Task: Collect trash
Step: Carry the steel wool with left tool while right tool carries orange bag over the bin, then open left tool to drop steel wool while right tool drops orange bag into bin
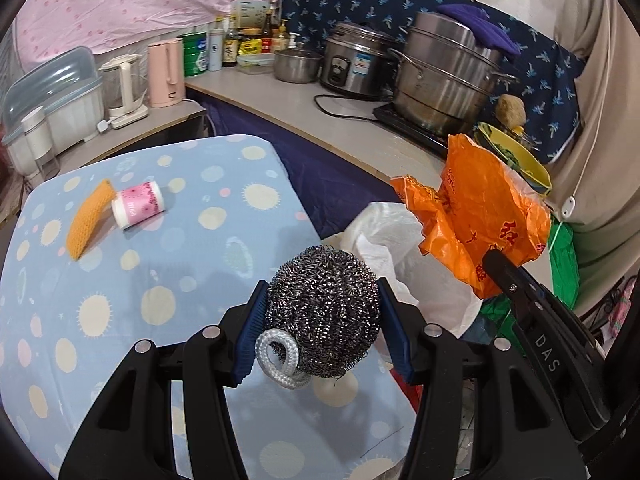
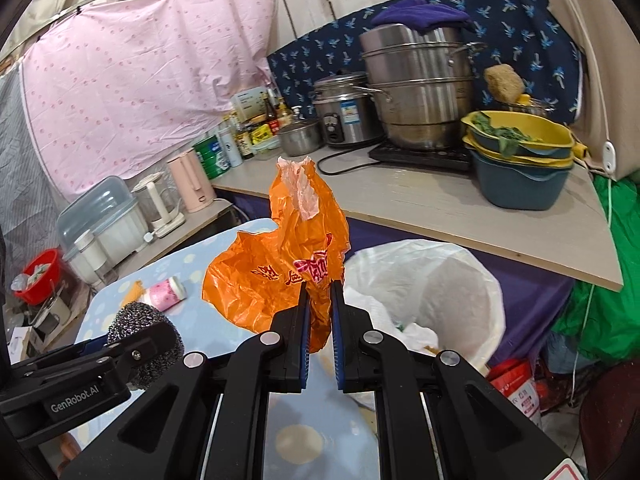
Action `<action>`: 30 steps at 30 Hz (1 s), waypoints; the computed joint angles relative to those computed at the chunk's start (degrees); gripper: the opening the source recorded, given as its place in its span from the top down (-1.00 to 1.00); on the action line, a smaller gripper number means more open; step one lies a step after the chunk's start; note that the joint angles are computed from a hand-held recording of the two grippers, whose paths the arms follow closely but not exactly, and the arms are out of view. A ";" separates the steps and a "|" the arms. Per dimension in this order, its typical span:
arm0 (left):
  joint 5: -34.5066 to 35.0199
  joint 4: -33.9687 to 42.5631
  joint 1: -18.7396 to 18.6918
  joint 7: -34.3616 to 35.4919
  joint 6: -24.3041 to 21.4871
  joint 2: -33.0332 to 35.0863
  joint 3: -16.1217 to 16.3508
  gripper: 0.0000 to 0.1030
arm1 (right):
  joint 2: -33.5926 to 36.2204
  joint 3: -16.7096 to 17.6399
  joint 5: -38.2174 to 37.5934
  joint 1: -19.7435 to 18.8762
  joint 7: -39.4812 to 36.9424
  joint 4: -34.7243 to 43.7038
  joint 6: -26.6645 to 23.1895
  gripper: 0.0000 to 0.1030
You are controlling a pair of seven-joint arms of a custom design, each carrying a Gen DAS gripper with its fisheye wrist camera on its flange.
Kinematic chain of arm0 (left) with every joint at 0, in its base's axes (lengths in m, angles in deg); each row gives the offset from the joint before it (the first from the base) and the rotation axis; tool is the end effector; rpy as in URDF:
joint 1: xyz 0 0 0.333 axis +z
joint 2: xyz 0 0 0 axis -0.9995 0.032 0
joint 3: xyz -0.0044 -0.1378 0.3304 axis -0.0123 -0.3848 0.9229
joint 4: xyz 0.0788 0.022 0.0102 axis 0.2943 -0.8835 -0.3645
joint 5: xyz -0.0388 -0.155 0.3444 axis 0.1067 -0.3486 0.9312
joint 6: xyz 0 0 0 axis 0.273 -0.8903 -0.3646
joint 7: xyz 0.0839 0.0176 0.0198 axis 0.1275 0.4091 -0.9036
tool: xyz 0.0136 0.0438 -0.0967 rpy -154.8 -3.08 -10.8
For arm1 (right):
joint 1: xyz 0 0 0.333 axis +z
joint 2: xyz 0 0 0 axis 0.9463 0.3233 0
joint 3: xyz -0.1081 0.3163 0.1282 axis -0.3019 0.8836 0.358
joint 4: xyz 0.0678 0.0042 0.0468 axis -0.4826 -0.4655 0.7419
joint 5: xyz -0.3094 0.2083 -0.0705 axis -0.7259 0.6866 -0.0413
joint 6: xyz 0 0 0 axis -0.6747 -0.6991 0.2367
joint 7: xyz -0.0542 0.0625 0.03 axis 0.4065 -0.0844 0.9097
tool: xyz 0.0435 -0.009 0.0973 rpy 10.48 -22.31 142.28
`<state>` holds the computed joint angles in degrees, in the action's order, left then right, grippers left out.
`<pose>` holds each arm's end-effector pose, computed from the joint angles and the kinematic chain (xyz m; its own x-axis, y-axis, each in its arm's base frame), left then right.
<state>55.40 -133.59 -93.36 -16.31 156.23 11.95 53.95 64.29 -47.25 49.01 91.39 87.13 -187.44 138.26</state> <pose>0.4120 -0.2359 0.4709 0.0590 -0.9802 0.1891 -0.7110 -0.1742 -0.6812 0.4265 0.1698 0.4479 0.1476 -0.9579 -0.2462 -0.5735 0.1199 -0.8104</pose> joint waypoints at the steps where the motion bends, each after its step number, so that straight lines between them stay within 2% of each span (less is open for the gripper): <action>1: 0.17 0.55 -0.13 -0.03 -0.29 0.57 -0.32 0.02 | -0.08 -0.48 -0.37 -0.23 0.40 -0.40 0.14 0.82; 5: 1.12 3.55 -1.85 0.07 -1.78 3.76 -0.68 0.02 | -0.04 -2.37 -3.01 -1.33 2.70 -1.57 0.62 0.82; 15: 0.94 10.63 -8.12 3.31 -4.77 10.76 1.99 0.02 | 1.63 -4.96 -10.15 -4.89 8.24 -1.57 0.70 0.82; 30: -2.50 18.00 -13.23 8.52 -7.01 18.20 5.04 0.02 | 5.26 -5.00 -17.54 -9.93 13.81 0.87 -0.19 0.82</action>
